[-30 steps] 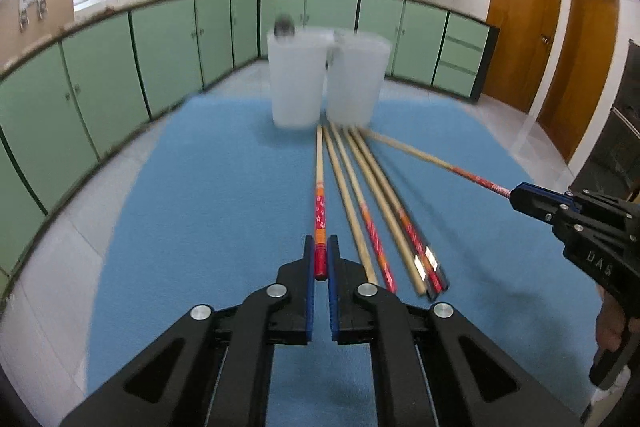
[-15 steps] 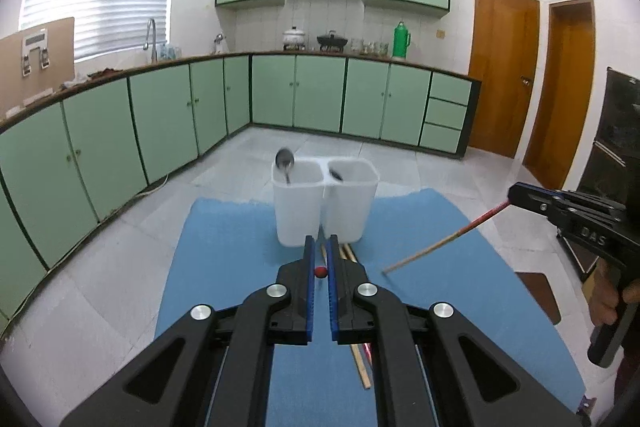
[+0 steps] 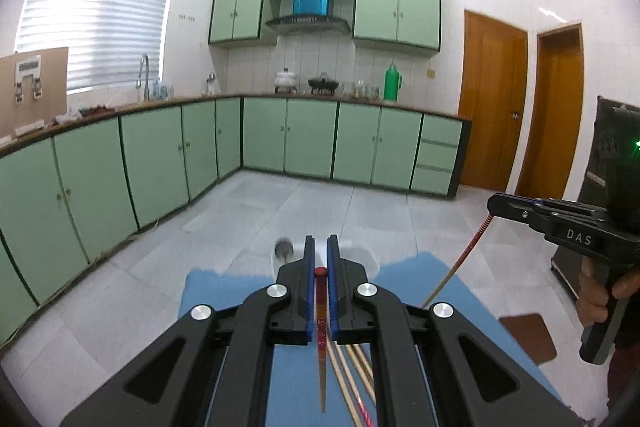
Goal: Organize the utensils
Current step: 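Lift the chopsticks and drop them into the white holder with both grippers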
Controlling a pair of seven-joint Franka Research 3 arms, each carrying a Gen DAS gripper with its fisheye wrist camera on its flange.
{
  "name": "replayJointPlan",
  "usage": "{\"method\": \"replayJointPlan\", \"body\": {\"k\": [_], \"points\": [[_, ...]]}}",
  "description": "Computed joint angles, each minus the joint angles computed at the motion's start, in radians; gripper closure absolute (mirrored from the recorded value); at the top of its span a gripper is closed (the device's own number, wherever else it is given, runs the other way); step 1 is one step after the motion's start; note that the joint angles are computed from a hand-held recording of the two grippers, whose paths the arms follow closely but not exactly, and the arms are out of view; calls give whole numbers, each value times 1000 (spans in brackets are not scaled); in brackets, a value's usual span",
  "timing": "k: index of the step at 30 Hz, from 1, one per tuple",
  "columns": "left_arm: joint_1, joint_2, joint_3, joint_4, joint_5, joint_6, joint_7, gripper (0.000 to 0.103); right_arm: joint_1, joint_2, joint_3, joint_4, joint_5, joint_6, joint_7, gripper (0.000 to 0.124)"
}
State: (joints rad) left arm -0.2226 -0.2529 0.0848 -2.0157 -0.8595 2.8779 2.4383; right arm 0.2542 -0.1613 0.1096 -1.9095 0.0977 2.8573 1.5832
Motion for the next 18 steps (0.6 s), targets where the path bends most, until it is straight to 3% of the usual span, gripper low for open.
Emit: {"method": "replayJointPlan", "body": {"k": [7, 16, 18], "points": [[-10, 84, -3, 171, -139, 25, 125, 98, 21, 112, -28, 227, 71, -40, -102, 119], [49, 301, -119, 460, -307, 158, 315, 98, 36, 265, -56, 426, -45, -73, -35, 119], [66, 354, -144, 503, -290, 169, 298, 98, 43, 293, -66, 446, -71, -75, -12, 119]]}}
